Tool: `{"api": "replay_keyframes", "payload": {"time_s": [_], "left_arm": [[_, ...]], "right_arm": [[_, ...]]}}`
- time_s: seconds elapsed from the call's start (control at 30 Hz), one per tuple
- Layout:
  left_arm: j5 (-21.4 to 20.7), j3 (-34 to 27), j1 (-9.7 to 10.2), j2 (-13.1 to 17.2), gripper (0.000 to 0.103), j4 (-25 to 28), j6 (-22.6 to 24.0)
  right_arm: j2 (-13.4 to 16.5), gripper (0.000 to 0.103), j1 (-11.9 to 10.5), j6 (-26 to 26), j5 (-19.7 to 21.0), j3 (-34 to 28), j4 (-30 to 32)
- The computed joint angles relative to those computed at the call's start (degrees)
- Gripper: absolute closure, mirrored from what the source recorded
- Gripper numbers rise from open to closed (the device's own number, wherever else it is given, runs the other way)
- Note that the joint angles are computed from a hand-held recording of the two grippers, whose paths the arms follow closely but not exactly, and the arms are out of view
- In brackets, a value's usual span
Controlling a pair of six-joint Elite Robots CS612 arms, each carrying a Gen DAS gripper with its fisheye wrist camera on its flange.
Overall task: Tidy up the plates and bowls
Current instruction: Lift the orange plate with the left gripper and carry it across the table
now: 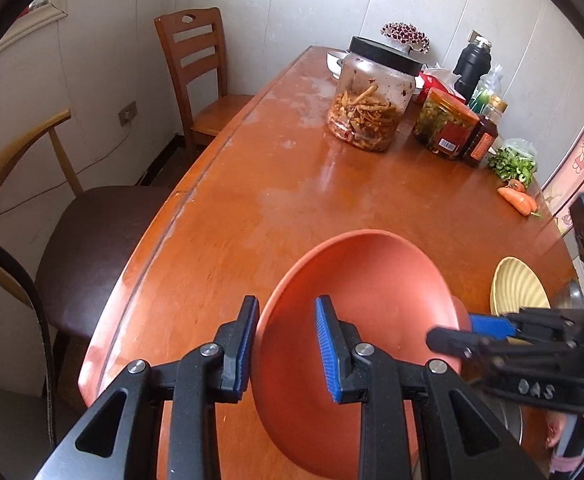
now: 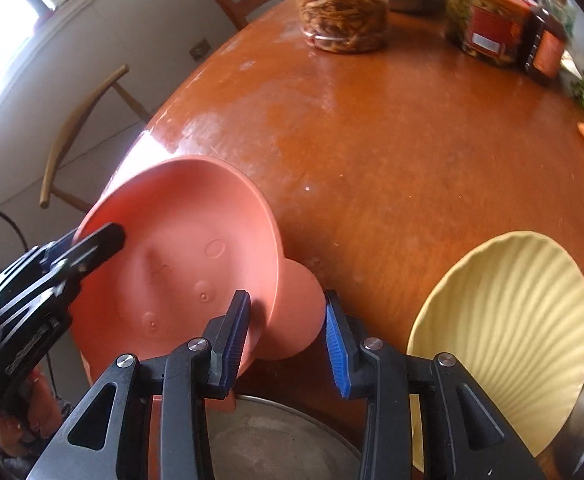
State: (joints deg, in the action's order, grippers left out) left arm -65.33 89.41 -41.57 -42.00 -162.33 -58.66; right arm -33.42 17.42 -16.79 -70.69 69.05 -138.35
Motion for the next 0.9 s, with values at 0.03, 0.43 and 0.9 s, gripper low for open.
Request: {"api": "replay_keyframes", "payload": {"time_s": [0.03,0.43,0.9], "left_arm": [[-0.7,-0.3,0.24,0.3,0.074,-0.2,0.4],[-2.9,-2.5,1.60,2.2,0.074,1.2,0.1],[-2.9,-1.5,1.56,2.0,0.073,-2.5,2.5]], "right_arm": [[-0.1,0.064,0.0,-0.2,-0.2,0.1,0.1],[-0.4,0.057,0.0,1.7,-0.7,1.2,-1.9],[-1.0,0.046,-0.9,2.9,3.2,1.6,0.2]]}}
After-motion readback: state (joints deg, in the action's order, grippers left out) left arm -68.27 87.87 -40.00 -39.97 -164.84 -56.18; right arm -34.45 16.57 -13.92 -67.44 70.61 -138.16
